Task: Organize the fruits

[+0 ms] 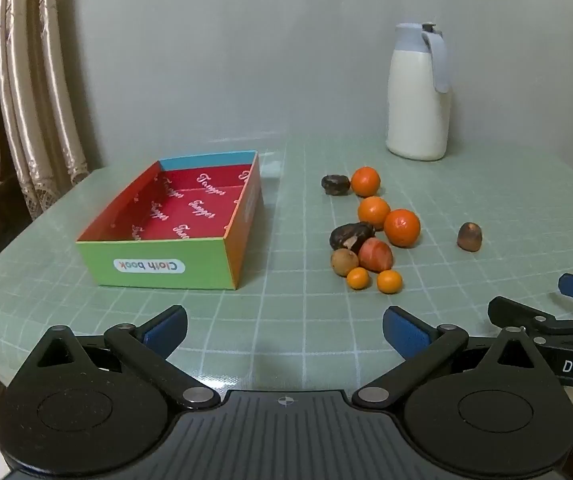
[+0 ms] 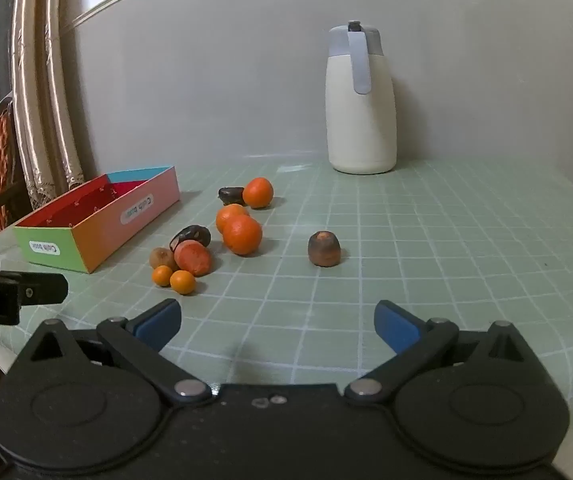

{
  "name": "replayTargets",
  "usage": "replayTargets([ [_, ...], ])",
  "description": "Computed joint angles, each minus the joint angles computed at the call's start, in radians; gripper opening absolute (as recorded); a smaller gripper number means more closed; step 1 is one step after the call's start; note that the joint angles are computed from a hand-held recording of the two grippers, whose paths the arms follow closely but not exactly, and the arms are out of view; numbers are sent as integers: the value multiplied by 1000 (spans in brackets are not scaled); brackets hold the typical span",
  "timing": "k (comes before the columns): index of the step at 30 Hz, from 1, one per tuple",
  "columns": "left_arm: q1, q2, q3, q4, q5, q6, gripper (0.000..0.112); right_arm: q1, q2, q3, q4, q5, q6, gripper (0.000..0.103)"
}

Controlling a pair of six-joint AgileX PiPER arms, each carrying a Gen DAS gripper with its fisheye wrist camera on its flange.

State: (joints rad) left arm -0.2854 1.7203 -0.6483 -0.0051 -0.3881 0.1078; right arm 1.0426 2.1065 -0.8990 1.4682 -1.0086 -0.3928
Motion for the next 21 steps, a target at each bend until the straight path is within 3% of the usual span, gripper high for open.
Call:
replayTargets([
  [21,-7,42,21,-26,-77,22,103,4,6,1,9,-17,23,103],
])
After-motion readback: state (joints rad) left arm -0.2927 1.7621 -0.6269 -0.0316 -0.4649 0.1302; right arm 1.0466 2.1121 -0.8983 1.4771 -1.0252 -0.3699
